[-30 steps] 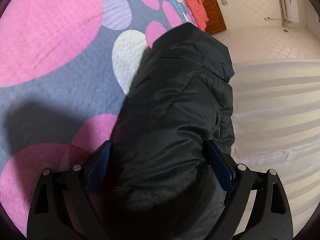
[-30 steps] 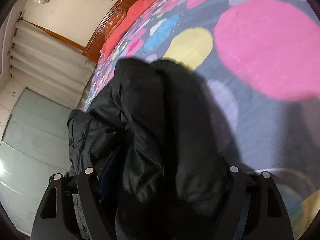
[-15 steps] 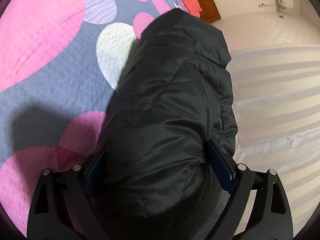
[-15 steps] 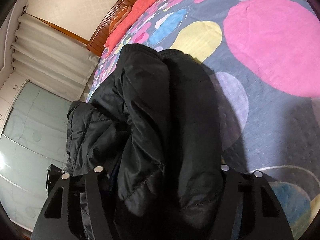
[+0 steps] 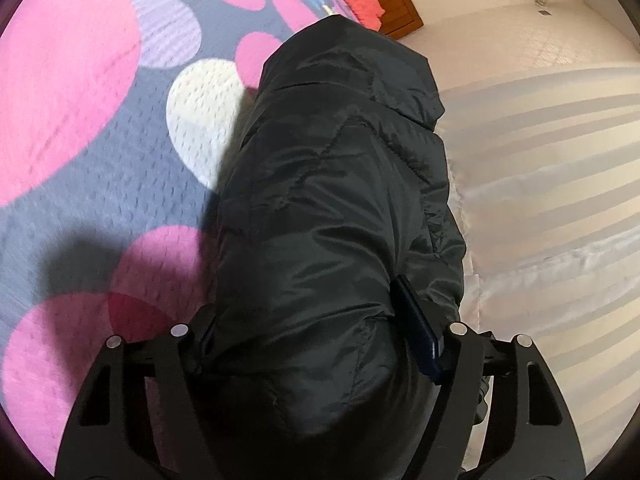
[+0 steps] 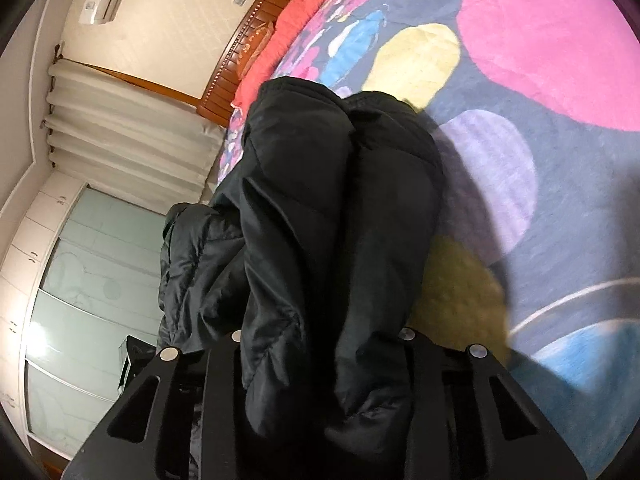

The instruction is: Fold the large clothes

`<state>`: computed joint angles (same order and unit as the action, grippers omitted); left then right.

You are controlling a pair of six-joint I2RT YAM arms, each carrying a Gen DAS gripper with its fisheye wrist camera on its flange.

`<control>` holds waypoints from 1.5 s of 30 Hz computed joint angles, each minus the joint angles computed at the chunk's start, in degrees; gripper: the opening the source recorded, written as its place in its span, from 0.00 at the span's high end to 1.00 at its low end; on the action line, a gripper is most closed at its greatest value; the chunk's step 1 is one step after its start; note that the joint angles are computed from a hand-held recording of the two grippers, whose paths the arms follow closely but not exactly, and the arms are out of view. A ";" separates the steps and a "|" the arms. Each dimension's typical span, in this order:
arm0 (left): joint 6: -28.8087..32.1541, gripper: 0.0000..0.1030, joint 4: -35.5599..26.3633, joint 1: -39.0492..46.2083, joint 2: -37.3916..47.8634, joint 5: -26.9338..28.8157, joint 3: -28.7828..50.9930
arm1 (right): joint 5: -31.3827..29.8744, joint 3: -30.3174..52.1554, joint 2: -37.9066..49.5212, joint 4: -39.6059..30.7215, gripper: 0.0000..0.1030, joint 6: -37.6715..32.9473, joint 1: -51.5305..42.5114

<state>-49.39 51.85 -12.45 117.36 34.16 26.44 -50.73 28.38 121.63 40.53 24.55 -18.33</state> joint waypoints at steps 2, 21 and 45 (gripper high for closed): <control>1.21 0.30 -2.07 0.74 -1.41 0.05 0.54 | 0.41 -0.13 -0.42 1.51 0.69 1.87 1.63; 17.95 0.30 -25.92 23.22 -1.43 9.64 14.32 | 7.48 24.09 14.29 5.47 0.70 21.08 23.64; 27.67 0.09 -13.76 32.93 0.56 19.88 -0.40 | 6.85 4.00 3.75 4.94 0.30 6.84 19.26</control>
